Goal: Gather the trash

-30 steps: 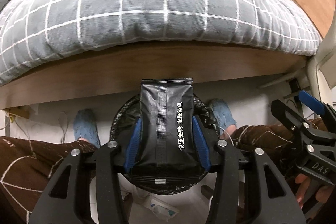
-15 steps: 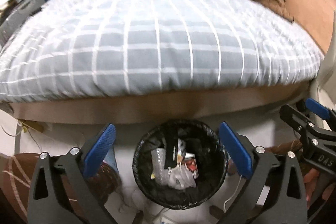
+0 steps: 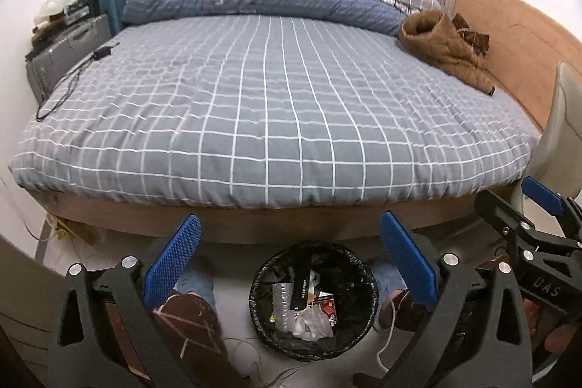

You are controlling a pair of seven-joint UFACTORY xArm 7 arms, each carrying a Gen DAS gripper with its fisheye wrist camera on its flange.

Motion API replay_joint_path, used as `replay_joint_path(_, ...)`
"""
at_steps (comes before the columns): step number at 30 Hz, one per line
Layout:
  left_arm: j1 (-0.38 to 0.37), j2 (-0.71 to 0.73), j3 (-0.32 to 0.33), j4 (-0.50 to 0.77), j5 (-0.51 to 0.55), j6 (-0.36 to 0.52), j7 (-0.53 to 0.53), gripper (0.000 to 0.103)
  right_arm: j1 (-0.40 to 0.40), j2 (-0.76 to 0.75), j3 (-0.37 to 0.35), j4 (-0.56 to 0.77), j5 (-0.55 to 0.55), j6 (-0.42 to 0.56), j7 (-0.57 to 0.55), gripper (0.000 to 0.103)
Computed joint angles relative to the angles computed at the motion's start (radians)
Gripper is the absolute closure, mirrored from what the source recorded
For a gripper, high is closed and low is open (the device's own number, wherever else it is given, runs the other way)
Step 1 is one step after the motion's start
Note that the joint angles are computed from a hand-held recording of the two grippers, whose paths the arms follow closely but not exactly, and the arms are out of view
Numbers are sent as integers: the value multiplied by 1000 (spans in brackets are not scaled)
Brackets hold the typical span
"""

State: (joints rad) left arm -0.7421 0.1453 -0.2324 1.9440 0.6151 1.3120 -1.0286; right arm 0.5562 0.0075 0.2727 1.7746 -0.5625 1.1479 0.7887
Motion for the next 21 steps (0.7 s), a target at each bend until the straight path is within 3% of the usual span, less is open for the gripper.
replay_joint_path(10,-47,-11,-25,64,50,66,17,6,27,-28,28,33,-29,68,32,8)
replay_joint_path(21,-54,-2,-11,63,34,58,24,6,10,-41,40,10,-22,69,38,8)
